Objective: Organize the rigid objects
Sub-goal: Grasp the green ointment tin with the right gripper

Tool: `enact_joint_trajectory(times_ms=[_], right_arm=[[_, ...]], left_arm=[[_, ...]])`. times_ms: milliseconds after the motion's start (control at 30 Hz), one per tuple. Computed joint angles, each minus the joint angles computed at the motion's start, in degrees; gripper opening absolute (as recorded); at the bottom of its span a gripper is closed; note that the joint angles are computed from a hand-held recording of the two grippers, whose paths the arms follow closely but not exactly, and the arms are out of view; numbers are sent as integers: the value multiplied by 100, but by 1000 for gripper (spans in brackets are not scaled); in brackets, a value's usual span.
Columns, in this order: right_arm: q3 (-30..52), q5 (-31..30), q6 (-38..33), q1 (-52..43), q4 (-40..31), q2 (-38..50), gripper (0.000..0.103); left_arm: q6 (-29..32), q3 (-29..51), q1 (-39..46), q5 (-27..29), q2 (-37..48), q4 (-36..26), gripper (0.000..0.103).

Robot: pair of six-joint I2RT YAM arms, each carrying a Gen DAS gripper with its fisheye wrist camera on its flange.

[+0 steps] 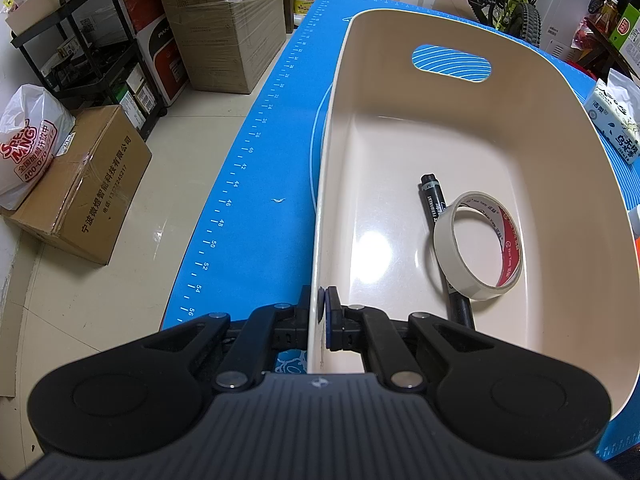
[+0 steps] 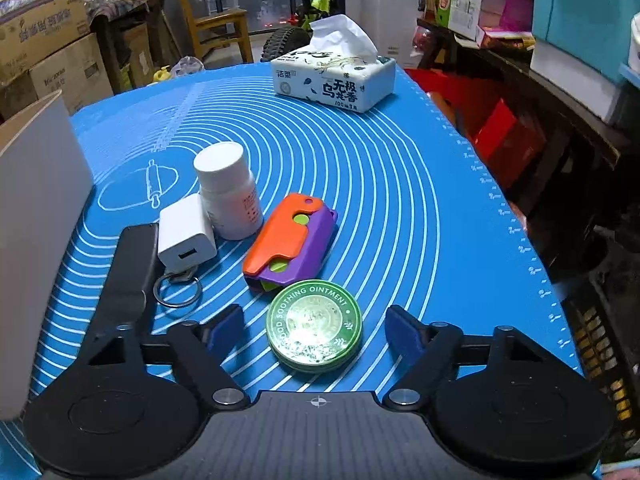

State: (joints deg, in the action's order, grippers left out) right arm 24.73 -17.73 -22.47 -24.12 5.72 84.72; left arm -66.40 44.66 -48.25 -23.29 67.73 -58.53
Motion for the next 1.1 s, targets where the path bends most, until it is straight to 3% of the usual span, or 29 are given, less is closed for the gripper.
enact_joint_trajectory(times_ms=[167, 467, 667, 900, 1100], right_arm=[[26, 26, -112, -36, -52, -53, 55], [-162, 176, 29, 79, 35, -553, 55], [-100, -92, 118, 395, -658, -1521, 55], [211, -248, 615, 1354, -1396, -2560, 55], [532, 50, 1099, 2526, -1403, -2575, 55]], left_arm=[[-5, 3, -3, -3, 6, 0, 7], [-1, 5, -1, 0, 9, 2, 7], [-2, 3, -2, -6, -1, -14, 7], [6, 4, 0, -8, -11, -27, 7], [5, 5, 4, -18, -30, -38, 7]])
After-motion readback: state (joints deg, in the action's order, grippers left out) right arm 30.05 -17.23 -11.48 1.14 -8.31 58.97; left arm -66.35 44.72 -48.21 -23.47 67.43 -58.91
